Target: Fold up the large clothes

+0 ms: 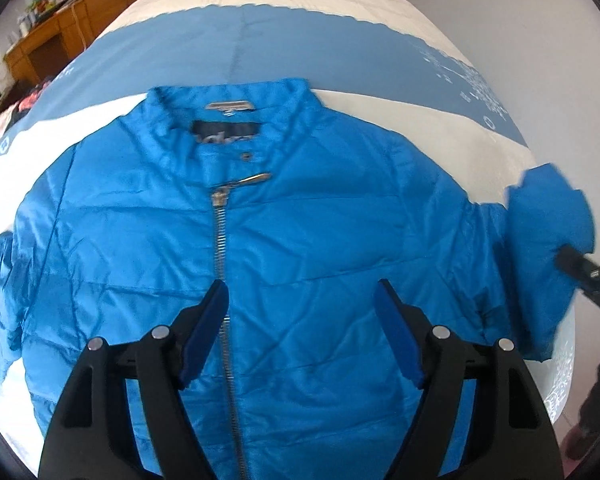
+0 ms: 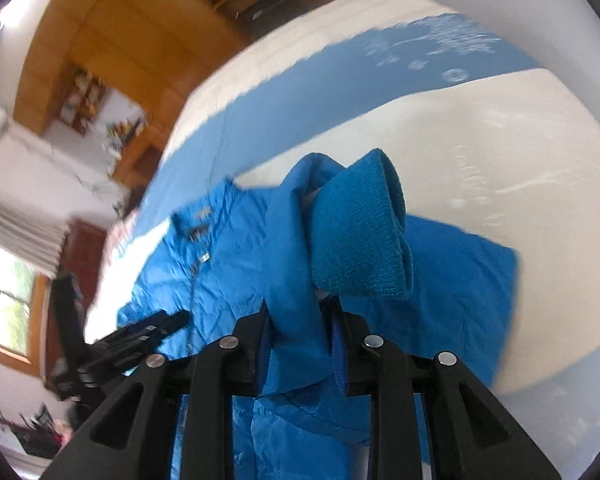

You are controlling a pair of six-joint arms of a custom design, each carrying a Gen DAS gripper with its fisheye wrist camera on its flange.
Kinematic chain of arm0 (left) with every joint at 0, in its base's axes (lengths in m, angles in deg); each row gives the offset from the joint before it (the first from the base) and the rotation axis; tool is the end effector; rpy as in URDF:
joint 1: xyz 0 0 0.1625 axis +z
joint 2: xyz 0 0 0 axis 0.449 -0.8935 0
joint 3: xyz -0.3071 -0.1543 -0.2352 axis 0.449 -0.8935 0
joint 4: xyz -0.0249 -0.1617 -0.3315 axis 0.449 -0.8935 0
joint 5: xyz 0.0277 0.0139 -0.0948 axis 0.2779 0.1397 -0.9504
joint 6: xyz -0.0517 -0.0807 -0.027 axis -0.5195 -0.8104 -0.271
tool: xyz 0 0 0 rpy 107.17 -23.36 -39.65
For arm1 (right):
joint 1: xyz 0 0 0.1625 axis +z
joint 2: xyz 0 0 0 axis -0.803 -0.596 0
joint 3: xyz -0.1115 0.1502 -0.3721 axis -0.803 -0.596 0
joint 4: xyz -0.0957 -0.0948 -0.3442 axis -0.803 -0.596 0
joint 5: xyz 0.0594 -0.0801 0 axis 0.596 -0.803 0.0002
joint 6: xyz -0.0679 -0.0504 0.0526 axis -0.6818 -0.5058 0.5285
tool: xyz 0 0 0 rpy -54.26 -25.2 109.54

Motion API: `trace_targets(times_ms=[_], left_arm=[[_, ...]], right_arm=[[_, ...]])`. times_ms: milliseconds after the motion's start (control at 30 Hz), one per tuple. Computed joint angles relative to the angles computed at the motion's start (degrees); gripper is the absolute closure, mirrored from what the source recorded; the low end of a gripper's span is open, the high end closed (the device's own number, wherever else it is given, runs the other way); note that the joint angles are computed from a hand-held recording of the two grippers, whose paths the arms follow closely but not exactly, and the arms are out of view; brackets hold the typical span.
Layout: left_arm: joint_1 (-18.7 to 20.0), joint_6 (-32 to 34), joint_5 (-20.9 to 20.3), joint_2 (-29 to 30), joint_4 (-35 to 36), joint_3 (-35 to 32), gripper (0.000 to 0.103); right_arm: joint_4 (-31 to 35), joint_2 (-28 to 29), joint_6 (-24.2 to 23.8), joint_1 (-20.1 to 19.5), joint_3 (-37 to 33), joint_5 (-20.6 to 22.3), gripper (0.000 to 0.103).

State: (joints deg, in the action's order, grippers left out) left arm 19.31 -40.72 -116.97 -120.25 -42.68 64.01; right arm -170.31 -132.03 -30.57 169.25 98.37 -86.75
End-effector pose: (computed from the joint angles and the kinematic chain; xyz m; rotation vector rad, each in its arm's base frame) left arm -0.1727 -0.4499 0.3747 0.4723 2.5141 -0.2717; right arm 0.2744 -0.3701 0.2141 -0.2339 -2.7614 0.8476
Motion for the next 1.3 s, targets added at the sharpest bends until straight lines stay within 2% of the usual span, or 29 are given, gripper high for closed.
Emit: trace_targets(times_ms=[100,167,200,267,300,333,467,567,667,733,767,800,900,933,967,1067,1133,1300], left_arm=[[1.62,-0.79,-0.43,-0.35,0.76,-0.95,0.027],[2.93,-0.53,-1.86,-0.65,0.37,-1.73,0.027],[3.49,-0.18,-2.88,-0.79,-0.26,-1.93,0.025],[4.58,0.23,-4.92,-1.17,-1.72,-2.31,0.023],[5.00,0.45,-5.94,-1.35,-2.58,-2.32,0.022],[5.60,0.69,-7.40,-1.51,-3.69,-2.32,0.021],[6.44,0.10,-9.13,-0.66,-4.09,-1.80,0.019],[7.19,-0.23,-10.97,0.83,-4.90,-1.20,0.019],[7.05,-0.25,-13.61,2.89,-7.06,-0.52,0.019],[6.23,-0.07,-14.54,5.26,-7.40,-0.43,0.020],[5.85,-0.33,-14.58,6.25,-7.49,-0.04,0.027],[5.53,-0.63,-14.83,7.50,-7.36,0.01,0.044],[4.58,-1.84,-14.13,9.67,-8.04,0.69,0.067],[3.92,-1.97,-13.53,9.39,-9.67,1.60,0.071],[3.31,-2.05,-12.50,8.91,-10.50,2.14,0.087],[2.09,-1.37,-12.30,5.35,-14.75,3.86,0.096],[1.42,-0.77,-11.82,2.48,-16.25,4.25,0.096],[-0.05,0.15,-4.57,-5.48,-14.99,3.36,0.097]], right_arm=[[4.80,4.90,-0.51,0.94,-4.54,-2.53,0.078],[5.13,6.47,-2.23,0.79,-5.27,-1.12,0.071],[4.76,7.28,-3.46,0.86,-5.77,0.62,0.068],[1.04,6.92,-8.00,-0.04,-4.42,10.18,0.063],[0.25,6.51,-8.99,-0.19,-3.79,13.38,0.063],[0.03,6.03,-9.38,-0.11,-3.28,14.17,0.063],[1.97,2.60,-7.10,1.46,-0.84,9.04,0.061],[3.04,-2.20,-3.94,1.48,2.96,5.05,0.061],[5.26,-6.78,1.36,3.01,6.36,-2.87,0.061],[5.47,-9.53,3.36,3.26,8.51,-5.07,0.061],[5.78,-11.74,4.62,3.35,10.00,-6.15,0.061],[5.94,-13.08,5.55,3.41,10.89,-6.70,0.061],[6.33,-13.68,8.50,3.80,11.70,-8.27,0.061],[6.71,-14.02,9.11,3.83,12.01,-8.76,0.061],[7.41,-14.58,9.92,4.07,12.30,-9.33,0.061],[6.17,-15.68,10.31,3.24,13.68,-9.87,0.061],[4.50,-16.19,10.03,2.73,14.26,-9.52,0.061],[0.67,-13.97,7.72,1.89,13.51,-7.44,0.061]])
